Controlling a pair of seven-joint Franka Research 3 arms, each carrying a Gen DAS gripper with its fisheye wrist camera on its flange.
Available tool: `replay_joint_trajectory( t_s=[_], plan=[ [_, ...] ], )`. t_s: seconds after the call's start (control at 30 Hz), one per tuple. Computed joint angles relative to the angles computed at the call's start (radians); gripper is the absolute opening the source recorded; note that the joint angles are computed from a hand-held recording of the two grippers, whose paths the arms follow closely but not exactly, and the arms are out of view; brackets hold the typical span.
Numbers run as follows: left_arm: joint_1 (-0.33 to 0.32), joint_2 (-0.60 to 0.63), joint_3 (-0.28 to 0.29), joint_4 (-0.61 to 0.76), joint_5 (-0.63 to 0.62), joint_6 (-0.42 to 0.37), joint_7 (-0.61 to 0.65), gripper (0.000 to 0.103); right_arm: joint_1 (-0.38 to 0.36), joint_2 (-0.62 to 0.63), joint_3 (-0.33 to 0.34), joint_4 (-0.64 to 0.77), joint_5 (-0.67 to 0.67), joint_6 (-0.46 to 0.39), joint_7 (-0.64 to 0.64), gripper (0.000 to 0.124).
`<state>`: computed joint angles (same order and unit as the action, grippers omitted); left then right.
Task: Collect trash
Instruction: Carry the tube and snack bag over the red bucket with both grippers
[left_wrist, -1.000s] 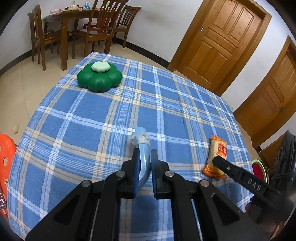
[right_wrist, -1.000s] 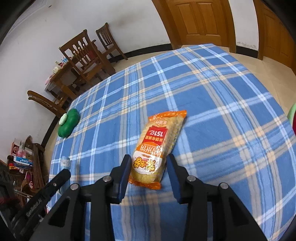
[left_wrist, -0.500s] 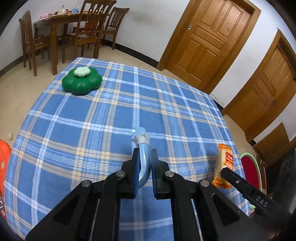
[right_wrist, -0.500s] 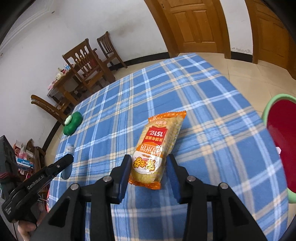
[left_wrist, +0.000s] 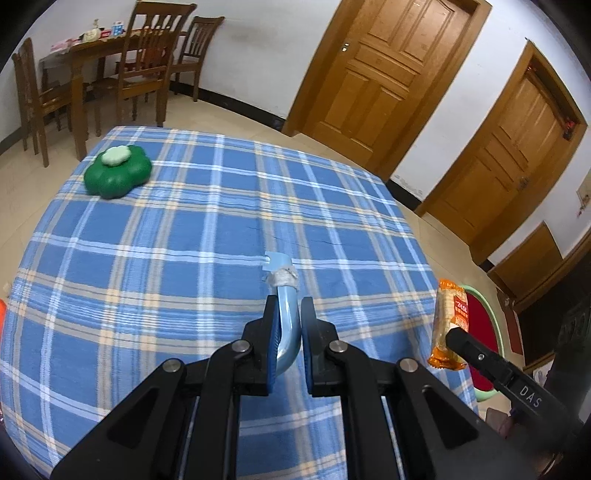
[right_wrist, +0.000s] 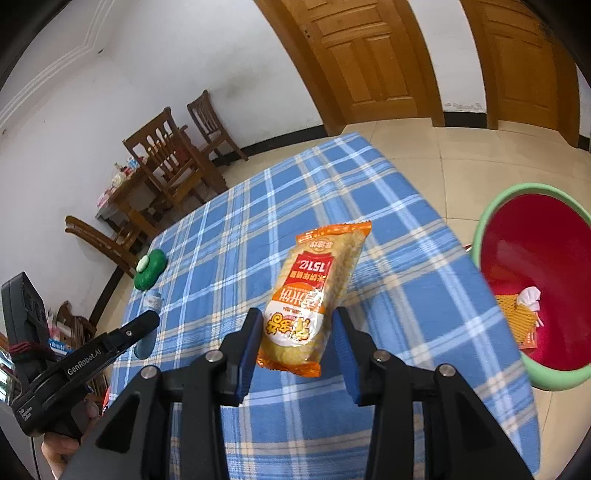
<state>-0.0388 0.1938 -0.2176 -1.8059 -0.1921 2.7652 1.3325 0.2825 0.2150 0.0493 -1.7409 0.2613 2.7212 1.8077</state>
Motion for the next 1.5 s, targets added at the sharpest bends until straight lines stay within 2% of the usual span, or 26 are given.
replay_joint_trajectory(
  t_s=[0.33, 0.63, 1.03, 1.5],
  plan=[
    [-0.018, 0.010, -0.027, 0.040, -0.028, -0.022, 0.056, 0.010, -0.022, -0.088, -0.017, -0.107, -0.006, 0.068, 0.031, 0.042],
    [-0.053, 0.056, -0.048, 0.129, -0.015, -0.064, 0.099, 0.010, -0.060, -0.155, -0.037, -0.199, -0.038, 0.117, 0.097, 0.042],
    [-0.123, 0.185, -0.079, 0.336, 0.047, -0.179, 0.141, 0.010, -0.131, -0.225, -0.055, -0.318, -0.100, 0.149, 0.219, 0.042],
    [-0.224, 0.381, -0.103, 0.630, 0.109, -0.344, 0.203, 0.010, -0.205, -0.259, -0.073, -0.398, -0.103, 0.159, 0.308, 0.044]
  ],
)
